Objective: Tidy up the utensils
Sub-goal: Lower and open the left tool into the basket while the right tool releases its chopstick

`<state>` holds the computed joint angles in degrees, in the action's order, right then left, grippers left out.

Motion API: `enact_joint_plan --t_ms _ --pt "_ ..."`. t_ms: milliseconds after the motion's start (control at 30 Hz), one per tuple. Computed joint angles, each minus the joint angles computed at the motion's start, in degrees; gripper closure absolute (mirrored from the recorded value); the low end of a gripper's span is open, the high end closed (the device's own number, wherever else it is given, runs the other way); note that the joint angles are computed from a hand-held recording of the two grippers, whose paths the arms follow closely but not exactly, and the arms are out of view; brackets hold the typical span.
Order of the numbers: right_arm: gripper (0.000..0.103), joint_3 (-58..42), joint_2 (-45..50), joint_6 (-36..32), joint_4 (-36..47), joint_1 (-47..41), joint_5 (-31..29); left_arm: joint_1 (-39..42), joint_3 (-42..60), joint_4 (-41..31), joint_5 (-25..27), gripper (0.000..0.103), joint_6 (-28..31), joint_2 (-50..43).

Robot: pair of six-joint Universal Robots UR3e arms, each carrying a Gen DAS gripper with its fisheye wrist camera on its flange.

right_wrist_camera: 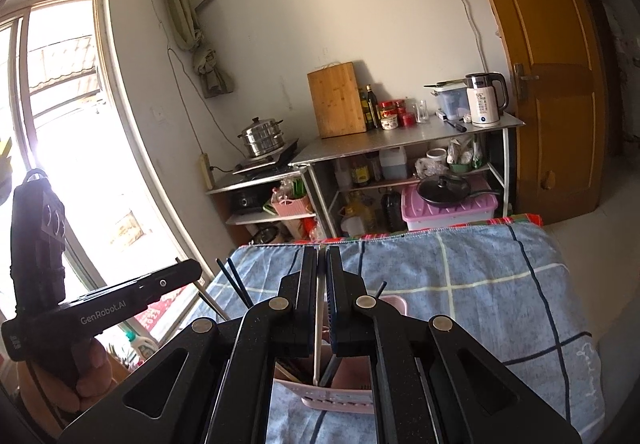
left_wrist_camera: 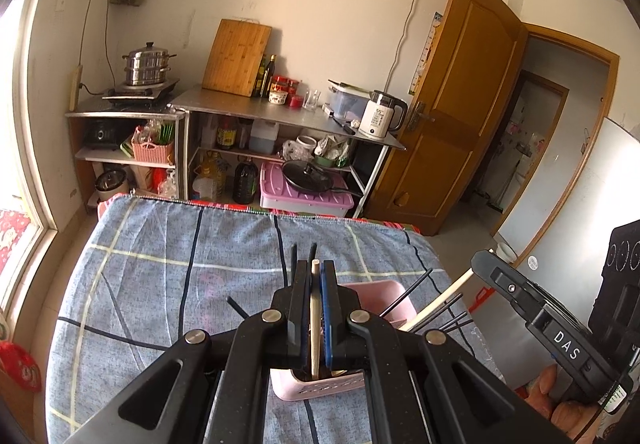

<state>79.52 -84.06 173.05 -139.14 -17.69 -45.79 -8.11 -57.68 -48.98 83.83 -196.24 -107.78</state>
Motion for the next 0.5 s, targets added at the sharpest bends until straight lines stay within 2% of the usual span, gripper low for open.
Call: enact_joint_plan --t_ms 300,500 --pt "0.099 0.8 1.2 -3.3 3.6 1.8 -2.8 0.2 -5.0 1.8 -0.1 0.099 0.3 -0.1" --pt "0.098 0.2 1.4 -4.8 5.4 1.4 -2.1 -0.5 -5.1 1.9 1.2 0.098 0.9 -0.8"
